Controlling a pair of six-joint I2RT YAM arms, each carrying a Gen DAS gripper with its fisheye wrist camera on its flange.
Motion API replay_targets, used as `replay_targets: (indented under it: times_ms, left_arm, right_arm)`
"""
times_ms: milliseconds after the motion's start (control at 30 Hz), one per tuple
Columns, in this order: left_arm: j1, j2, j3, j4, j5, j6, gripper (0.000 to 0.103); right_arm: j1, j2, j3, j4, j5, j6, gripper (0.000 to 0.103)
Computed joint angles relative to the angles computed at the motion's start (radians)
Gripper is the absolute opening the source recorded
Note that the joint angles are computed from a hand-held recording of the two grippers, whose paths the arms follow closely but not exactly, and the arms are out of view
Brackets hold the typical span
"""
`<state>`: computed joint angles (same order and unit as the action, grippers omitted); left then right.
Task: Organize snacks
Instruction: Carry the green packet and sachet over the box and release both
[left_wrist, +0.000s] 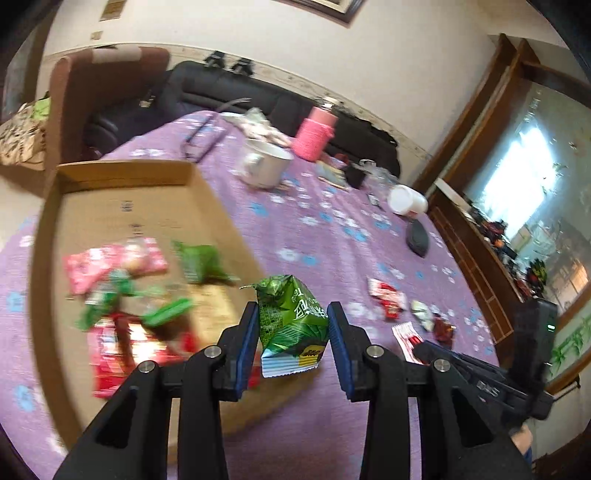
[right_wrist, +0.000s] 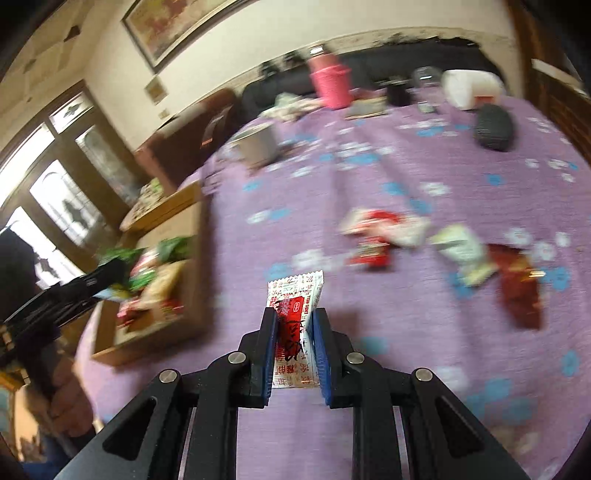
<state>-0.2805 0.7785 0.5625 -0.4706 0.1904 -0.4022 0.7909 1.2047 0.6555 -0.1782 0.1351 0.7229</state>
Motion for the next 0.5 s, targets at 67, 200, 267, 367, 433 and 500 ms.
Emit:
replay_targets:
  times_ms: [67, 200, 267, 367, 433, 500]
  left_arm:
    - [0.103, -0.020, -0.006, -0.032, 0.054, 0.046, 0.036]
    - [0.291, -0.025, -0.016, -0.075, 0.152, 0.131, 0.036]
    - [0.363, -0.017, -0.023, -0.089, 0.184, 0.168, 0.036]
    - [0.465, 0.004, -0.030, -0.111, 0.226, 0.226, 0.036]
    - [0.514, 0.020, -0.032, -0.116, 0.241, 0.255, 0.036]
    - [0.545, 0.039, -0.036, -0.111, 0.251, 0.275, 0.036]
  right_arm:
    - [0.044, 0.078, 0.068, 0.012, -0.021, 0.012, 0.021]
    - [0.106, 0.258, 0.245, 0.008, -0.039, 0.002, 0.021]
    - [0.121, 0.334, 0.325, 0.004, -0.054, -0.006, 0.021]
    - [0.137, 0.440, 0.440, 0.003, -0.064, -0.015, 0.021]
    - [0.145, 0.509, 0.514, -0.005, -0.069, -0.010, 0.022]
    - [0.153, 0.566, 0.580, -0.023, -0.069, -0.013, 0.022]
